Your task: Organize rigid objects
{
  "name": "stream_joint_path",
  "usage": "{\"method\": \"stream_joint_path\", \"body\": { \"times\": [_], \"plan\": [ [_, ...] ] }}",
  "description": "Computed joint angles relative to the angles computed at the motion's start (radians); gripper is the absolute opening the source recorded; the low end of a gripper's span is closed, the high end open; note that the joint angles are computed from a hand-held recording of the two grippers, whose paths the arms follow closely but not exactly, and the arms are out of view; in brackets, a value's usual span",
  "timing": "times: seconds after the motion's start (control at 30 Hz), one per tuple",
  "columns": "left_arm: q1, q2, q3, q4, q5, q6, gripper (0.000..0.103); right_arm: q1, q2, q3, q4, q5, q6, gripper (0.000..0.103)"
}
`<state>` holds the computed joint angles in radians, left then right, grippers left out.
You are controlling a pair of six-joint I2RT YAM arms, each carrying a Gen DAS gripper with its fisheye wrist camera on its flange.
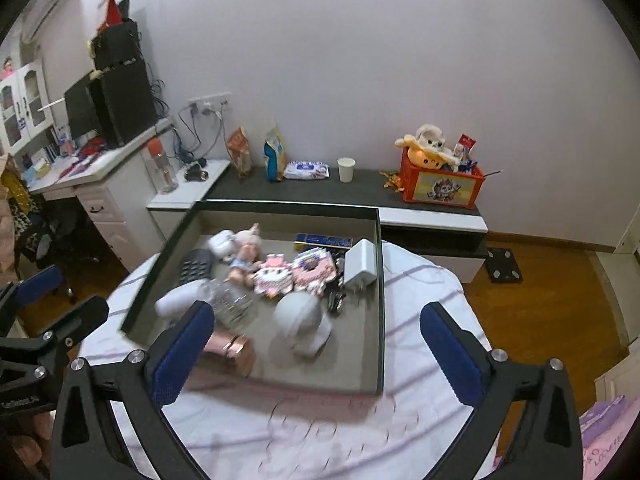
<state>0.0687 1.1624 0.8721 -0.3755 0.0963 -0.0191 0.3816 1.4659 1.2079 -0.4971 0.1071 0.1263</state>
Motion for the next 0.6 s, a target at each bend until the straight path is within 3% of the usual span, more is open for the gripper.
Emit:
{"method": "stream_joint_path", "body": {
  "times": [0.33, 0.6],
  "plan": [
    [-0.032, -0.474, -0.161, -0.277, -0.074, -0.016, 0.103, 0.203, -0.392, -0.22, -0.135, 0.155, 0.148, 0.103],
    [0.045, -0.836, -0.183, -0.574, -0.023, -0.035, 0.103, 0.55, -0.639, -0.304, -0.35, 0.452, 0.359, 0.103]
  ]
}}
